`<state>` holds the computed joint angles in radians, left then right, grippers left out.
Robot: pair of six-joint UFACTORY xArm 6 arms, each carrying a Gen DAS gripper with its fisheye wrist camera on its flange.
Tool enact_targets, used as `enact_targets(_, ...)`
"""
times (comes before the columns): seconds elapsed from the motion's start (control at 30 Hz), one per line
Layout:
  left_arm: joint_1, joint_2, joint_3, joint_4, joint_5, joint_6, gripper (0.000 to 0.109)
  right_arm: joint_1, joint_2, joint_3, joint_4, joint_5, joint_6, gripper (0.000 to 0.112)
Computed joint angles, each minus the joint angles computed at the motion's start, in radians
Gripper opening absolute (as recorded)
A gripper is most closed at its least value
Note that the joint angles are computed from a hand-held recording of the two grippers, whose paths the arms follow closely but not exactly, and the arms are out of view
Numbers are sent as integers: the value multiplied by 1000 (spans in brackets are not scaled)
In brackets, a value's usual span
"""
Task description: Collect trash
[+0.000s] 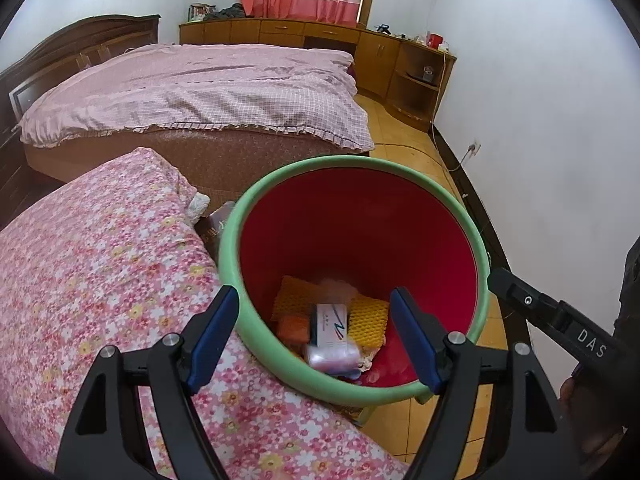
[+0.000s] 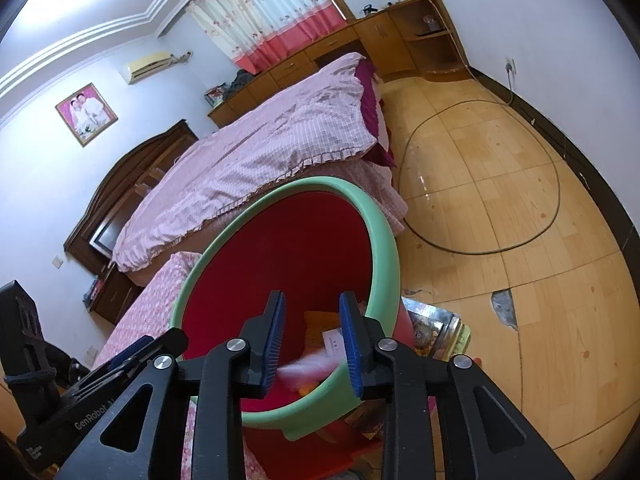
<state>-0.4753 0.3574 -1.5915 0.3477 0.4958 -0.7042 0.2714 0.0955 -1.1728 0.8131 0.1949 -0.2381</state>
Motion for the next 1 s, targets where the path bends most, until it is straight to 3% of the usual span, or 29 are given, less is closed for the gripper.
enact_targets(0.13, 3, -53, 50, 50, 6, -66, 77, 9, -14, 10, -32, 10, 9, 45)
enact_targets(0.37, 11, -179, 169, 165, 24, -208, 77, 46, -60, 35, -43, 22, -18, 60)
enact_targets(1.0, 18, -583, 505, 420, 191, -540, 77, 198, -179, 104, -150, -21, -30, 66)
